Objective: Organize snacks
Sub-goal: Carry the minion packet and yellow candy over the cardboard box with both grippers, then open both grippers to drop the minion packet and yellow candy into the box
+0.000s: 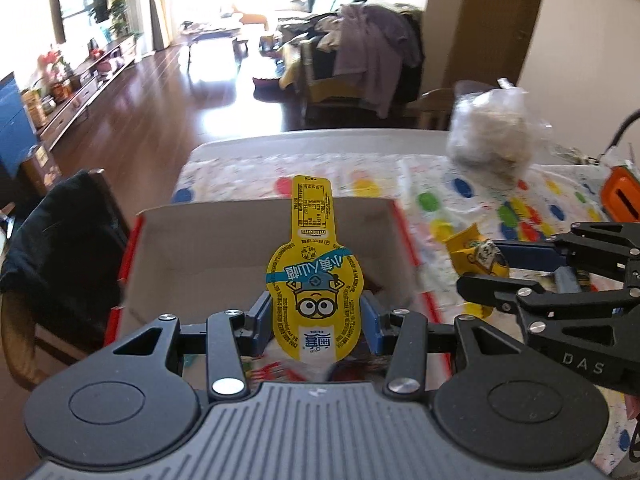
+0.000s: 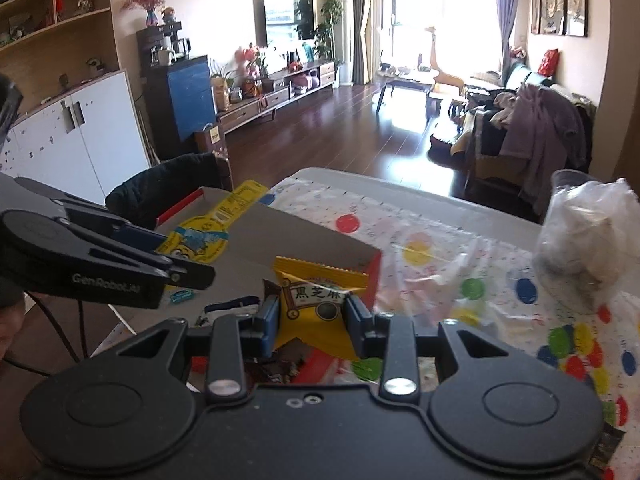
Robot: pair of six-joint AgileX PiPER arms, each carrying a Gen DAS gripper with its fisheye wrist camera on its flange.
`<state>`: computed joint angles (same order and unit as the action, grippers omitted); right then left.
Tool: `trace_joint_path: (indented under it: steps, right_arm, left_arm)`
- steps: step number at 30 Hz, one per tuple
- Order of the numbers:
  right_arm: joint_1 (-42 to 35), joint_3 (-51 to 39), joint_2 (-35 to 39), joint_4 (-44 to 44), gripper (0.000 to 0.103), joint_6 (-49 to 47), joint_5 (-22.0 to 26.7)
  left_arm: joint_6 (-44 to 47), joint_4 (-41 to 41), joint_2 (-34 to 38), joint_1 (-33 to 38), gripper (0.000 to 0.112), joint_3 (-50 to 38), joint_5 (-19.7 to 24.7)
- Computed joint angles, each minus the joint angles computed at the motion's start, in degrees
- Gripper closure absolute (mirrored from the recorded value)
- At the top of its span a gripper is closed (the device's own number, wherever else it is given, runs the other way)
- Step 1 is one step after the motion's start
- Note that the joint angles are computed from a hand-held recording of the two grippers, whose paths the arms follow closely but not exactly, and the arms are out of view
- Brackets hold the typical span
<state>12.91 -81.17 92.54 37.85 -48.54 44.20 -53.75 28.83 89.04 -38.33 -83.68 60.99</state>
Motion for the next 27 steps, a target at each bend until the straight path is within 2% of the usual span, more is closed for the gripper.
trace_joint_path:
  steps: [6, 13, 21, 27]
  right_arm:
    - [5.8, -2.2, 3.3, -5.4, 0.069, 5.8, -2.1]
    - [11.7, -5.6, 8.2, -12.5, 0.069, 12.2, -2.6]
    - [16.5, -7.8, 12.8, -17.9, 0.069, 17.1, -3.1]
    - [17.0, -9.6, 15.0, -19.0, 0.069, 16.9, -2.0]
  left_arm:
    - [3.4, -2.7, -3.1, 6.2, 0.068, 6.3, -2.1]
    - [8.3, -8.1, -3.1, 12.5, 0.068, 10.1, -4.5]
    - [10.9, -8.4, -0.4, 13.6, 0.068, 10.9, -4.8]
    - [13.5, -9.9, 2.9, 13.9, 0.068, 8.9, -3.0]
